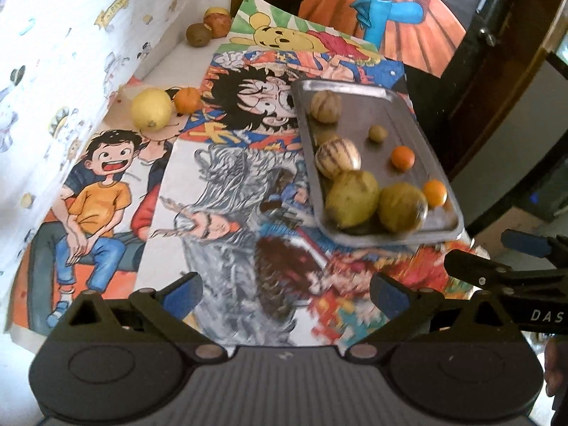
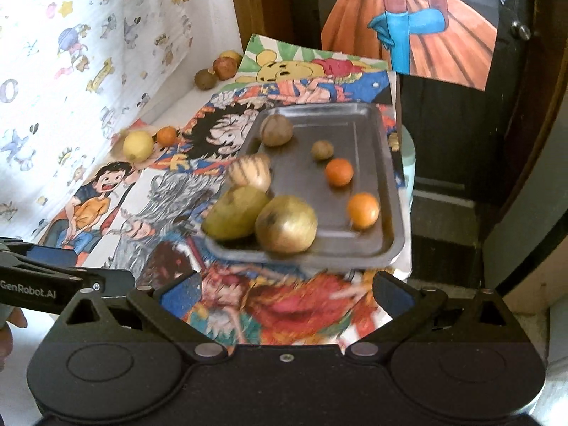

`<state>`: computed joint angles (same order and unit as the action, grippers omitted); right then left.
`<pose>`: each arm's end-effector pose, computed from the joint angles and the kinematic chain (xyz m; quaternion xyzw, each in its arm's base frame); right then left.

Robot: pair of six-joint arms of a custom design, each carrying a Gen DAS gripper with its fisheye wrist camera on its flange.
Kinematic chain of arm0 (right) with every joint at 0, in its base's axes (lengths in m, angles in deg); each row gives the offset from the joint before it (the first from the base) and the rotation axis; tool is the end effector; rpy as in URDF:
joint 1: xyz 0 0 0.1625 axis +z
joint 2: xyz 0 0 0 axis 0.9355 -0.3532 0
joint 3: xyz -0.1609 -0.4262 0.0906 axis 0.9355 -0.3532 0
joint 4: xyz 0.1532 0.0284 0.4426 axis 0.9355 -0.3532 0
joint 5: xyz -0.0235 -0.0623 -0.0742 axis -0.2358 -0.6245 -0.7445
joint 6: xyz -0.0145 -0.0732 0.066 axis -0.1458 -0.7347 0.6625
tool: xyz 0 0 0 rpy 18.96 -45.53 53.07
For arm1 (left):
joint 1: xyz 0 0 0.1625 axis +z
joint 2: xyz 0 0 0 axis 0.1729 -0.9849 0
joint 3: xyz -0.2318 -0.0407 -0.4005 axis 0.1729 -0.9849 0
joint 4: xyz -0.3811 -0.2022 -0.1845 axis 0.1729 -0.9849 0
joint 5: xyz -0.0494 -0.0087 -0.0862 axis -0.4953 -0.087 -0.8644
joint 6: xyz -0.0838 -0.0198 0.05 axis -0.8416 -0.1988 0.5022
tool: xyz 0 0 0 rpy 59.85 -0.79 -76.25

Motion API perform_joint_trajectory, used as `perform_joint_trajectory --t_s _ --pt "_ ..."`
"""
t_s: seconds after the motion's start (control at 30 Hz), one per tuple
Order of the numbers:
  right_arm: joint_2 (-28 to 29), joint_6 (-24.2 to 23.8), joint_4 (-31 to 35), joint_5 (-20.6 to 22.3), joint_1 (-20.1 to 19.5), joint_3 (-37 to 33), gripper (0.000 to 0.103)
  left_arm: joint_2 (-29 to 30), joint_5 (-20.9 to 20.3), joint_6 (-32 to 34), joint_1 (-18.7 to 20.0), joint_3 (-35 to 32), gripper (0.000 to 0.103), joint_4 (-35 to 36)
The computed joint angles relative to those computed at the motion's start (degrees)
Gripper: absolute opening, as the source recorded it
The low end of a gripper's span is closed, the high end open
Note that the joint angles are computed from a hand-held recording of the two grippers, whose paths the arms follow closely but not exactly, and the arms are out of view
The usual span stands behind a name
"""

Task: Organize fruits
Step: 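Withdraw both open tools up and away from the tray, then move the left tool to the yellow lemon while the right tool approaches a small orange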

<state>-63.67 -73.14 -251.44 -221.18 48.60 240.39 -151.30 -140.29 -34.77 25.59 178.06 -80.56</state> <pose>0.2139 -0.2777 0.1591 0.0806 -0.8895 0.3154 0.3207 -0.1808 -0.3663 0.1876 0.1992 0.9265 -0.1802 0.2636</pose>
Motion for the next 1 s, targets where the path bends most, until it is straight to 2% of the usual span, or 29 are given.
perform_joint_trajectory --t_s 0.23,0.47,0.77,1.0 --pt "0.2 5.5 3.1 -0.2 1.4 1.0 0.102 -3.6 -0.2 0.2 -0.4 1.8 0.102 4.3" --pt "0.2 7.9 4.9 -0.4 1.9 1.1 0.102 -5.3 -0.3 -0.5 -0.7 2.8 0.102 6.5" --pt "0.2 7.6 6.3 0.4 1.4 0.5 0.102 -6.1 0.3 -1.7 -0.5 2.9 0.102 7.6" --pt "-0.8 3.5 7.6 2.3 0.0 -0.4 0.102 -5.8 1.1 -3.4 -0.1 2.4 0.102 7.7"
